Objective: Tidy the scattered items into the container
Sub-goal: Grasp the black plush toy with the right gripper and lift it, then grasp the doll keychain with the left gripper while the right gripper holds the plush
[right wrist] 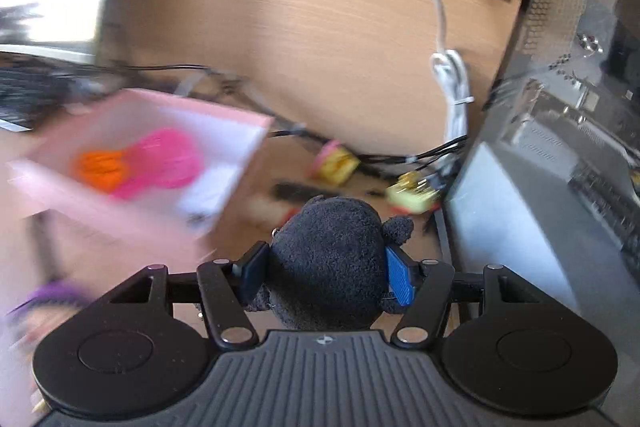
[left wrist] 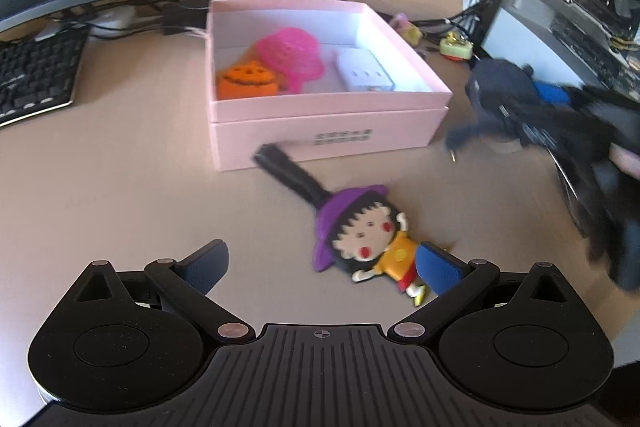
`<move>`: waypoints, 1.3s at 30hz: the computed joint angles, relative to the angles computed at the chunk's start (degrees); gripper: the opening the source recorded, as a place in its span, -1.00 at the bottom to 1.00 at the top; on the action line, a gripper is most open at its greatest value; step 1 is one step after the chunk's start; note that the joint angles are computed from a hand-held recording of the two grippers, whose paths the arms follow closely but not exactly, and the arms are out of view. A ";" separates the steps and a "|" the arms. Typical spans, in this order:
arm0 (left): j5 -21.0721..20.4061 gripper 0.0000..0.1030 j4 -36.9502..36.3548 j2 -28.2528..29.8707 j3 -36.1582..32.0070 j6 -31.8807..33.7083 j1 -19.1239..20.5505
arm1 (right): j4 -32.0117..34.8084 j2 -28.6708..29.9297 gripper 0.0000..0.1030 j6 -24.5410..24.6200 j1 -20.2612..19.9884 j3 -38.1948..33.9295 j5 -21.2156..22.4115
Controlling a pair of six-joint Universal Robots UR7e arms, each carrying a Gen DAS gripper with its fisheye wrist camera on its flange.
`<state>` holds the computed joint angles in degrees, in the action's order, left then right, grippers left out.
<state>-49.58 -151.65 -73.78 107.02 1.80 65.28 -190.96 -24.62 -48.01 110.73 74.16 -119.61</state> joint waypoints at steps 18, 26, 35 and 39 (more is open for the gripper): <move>10.34 0.98 -3.77 8.23 -1.25 -7.06 -3.14 | -3.99 -13.24 0.53 -3.51 -2.65 22.60 6.06; 11.06 0.98 -1.99 11.10 -3.36 -7.32 -3.11 | -3.39 -14.85 0.62 -2.96 -3.24 24.62 6.56; 14.65 1.00 -3.07 7.08 1.61 -1.09 -3.41 | -2.07 -15.44 0.65 -1.22 -3.24 25.39 6.66; 17.71 1.00 -1.34 3.37 4.14 0.70 -3.48 | -0.73 -15.64 0.65 1.08 -3.30 25.49 6.24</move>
